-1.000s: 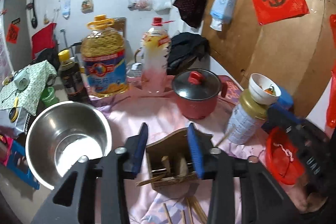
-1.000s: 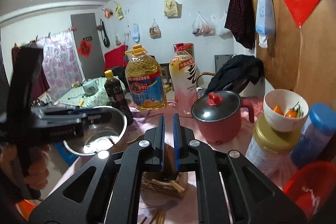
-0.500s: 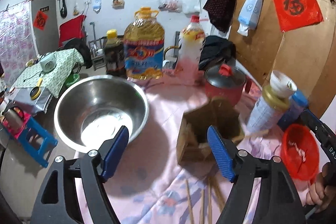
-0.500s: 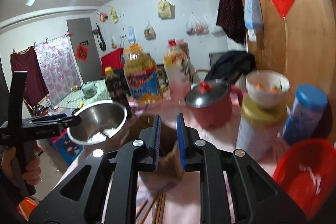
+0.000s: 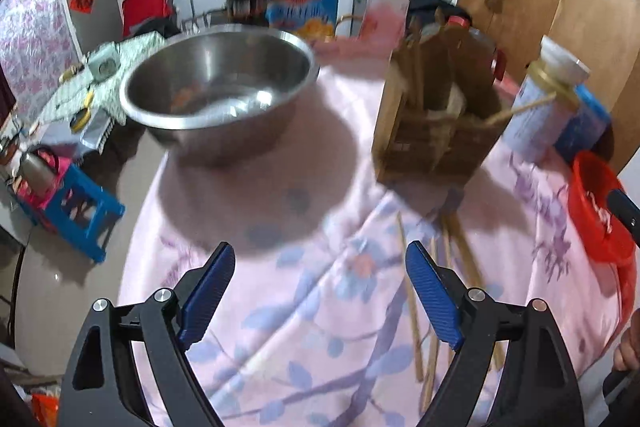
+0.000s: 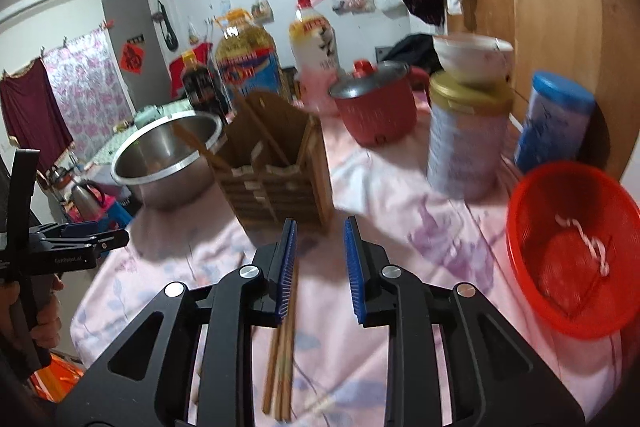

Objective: Organize utensils
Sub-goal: 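Move both tools back down toward the remaining chopsticks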

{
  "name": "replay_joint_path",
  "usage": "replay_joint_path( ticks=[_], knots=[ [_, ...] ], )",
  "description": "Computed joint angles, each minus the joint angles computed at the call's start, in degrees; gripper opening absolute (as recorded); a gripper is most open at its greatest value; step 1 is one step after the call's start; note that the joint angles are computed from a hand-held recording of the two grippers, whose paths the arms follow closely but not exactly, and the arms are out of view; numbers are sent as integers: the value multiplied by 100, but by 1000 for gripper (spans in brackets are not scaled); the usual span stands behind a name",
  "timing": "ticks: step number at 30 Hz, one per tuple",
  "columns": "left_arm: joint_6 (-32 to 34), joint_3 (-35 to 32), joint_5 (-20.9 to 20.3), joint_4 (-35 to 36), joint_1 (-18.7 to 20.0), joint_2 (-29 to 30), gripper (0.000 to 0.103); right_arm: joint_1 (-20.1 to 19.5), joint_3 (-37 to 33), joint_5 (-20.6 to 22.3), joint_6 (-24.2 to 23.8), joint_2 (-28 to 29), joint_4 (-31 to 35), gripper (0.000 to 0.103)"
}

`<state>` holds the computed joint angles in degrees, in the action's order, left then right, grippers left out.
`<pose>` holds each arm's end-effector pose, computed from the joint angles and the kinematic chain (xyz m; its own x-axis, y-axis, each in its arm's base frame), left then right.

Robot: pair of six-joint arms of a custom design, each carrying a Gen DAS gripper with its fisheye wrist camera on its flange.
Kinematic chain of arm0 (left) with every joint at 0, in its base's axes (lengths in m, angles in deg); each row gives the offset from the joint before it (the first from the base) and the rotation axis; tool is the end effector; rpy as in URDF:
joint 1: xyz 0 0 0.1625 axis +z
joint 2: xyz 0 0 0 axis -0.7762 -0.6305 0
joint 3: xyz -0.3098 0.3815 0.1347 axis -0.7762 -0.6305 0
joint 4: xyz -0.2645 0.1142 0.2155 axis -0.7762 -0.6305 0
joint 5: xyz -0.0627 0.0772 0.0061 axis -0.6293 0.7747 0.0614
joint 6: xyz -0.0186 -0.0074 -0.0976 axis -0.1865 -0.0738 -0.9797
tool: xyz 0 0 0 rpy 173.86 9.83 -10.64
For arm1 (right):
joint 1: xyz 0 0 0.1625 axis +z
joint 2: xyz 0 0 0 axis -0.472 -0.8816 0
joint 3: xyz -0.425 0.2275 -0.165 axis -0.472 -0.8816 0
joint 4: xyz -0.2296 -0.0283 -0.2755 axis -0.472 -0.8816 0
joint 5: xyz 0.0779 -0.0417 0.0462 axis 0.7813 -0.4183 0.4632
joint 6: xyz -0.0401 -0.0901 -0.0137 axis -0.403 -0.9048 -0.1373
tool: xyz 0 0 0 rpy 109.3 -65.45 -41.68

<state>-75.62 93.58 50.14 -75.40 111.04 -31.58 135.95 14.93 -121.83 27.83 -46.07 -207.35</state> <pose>-0.1911 -0.7754 0.3933 -0.6991 -0.3476 -0.6248 0.1883 0.7535 -0.6299 0.3620 -0.8188 0.2296 -0.7572 -0.4077 0.5104 -0.6128 0.7140 -0.3388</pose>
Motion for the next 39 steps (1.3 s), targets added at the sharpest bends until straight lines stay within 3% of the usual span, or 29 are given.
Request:
replay_joint_path(
  ticks=[7,13,19,23,28,34,37,39],
  knots=[
    [-824,421,-360,561,116,-201,86,-53,1030,-380,186,-351,26,26],
    [-994,570,-544,879,158,-266,87,-56,1630,-501,174,-508,279,26],
    [-377,613,-875,716,165,-193,87,-27,1995,-634,355,-632,119,29],
    [260,459,-1342,503,218,29,87,32,2198,-956,277,-734,-120,30],
    [436,228,-1556,515,293,292,87,61,2294,-1321,203,-833,-235,34],
    [408,57,-1321,651,365,538,87,121,2314,-1676,-101,-865,-312,36],
    [334,51,-1001,778,370,624,87,124,2286,-1722,-187,-857,-297,36],
    [393,145,-769,655,364,632,93,120,2245,-1707,-192,-840,-252,36]
  ],
)
